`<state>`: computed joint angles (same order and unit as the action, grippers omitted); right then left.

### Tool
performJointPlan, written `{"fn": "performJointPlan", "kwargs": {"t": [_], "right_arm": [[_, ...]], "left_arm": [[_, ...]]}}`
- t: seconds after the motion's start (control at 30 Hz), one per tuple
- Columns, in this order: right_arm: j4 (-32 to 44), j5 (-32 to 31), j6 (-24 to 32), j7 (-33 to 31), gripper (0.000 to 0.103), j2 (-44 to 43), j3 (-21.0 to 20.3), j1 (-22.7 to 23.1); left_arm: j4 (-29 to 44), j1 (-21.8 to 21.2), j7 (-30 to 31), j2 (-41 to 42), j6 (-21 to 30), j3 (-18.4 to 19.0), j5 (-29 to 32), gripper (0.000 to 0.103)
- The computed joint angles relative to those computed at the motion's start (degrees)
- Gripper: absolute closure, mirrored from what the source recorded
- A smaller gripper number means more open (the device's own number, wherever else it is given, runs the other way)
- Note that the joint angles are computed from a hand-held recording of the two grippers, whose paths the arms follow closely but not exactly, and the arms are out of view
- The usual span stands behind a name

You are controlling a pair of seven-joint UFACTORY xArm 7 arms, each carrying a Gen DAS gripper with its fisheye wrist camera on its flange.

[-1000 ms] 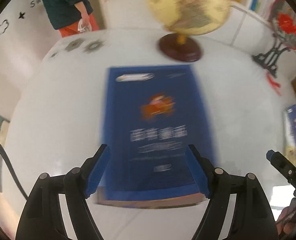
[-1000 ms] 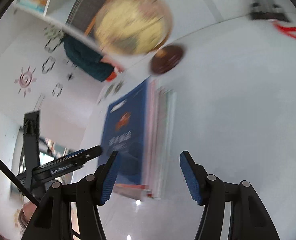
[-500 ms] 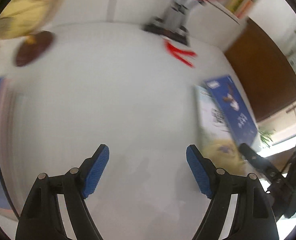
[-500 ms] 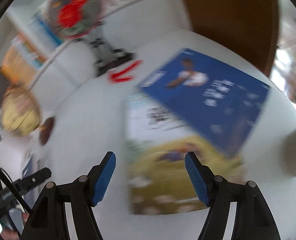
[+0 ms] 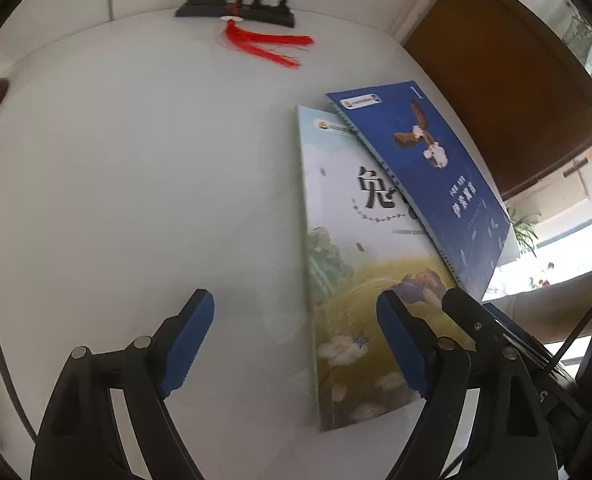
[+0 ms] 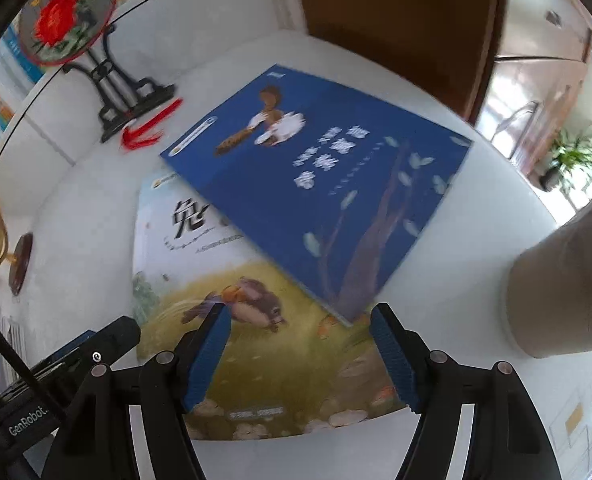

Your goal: Organize books

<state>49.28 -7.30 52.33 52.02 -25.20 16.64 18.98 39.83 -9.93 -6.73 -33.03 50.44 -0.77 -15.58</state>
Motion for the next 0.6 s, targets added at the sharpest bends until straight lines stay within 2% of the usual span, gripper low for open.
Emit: {"fn": "performJointPlan", "kwargs": {"t": [0.13,0.17,0.23,0.3,0.43,0.5,0.6], "right_arm": [[-0.51,-1.21,1.0,0.99,0.023,-0.34,0.09,-1.03],[-0.85,-1.05,0.57,0.91,0.019,-0.5,-0.18,-0.99],[-2.93,2.14,-4.74,-2.13,0.019,-1.43,-2.37,0.64],[-3.76,5.15,-7.36,-5.88,0.015,-1.47,-4.12,1.74],[-7.55,15.8,-15.48,-13.64,0.015,-2.85,-8.06,5.56],[-8.24,19.42,-17.87,-16.0,0.015,-2.61,-8.4,6.81],[-7.6,19.22,-18.77,-15.76,0.015,-1.5,-5.95,6.16]], "left_arm": [[0.67,-1.16,2.21,0.95,0.04,0.51,-1.12,0.021],[0.61,-1.46,2.86,0.95,-0.12,0.74,-1.68,0.021],[-0.37,-2.01,4.16,0.36,-1.23,2.15,-4.39,0.021],[-1.31,-2.58,6.2,-0.43,-1.68,4.07,-7.56,0.02],[-3.07,-3.24,10.82,-2.37,-0.63,8.18,-14.94,0.018],[-3.64,-1.88,11.9,-3.22,-0.3,8.26,-15.07,0.018],[-3.57,-1.11,14.52,-3.34,0.3,8.6,-15.25,0.018]]}}
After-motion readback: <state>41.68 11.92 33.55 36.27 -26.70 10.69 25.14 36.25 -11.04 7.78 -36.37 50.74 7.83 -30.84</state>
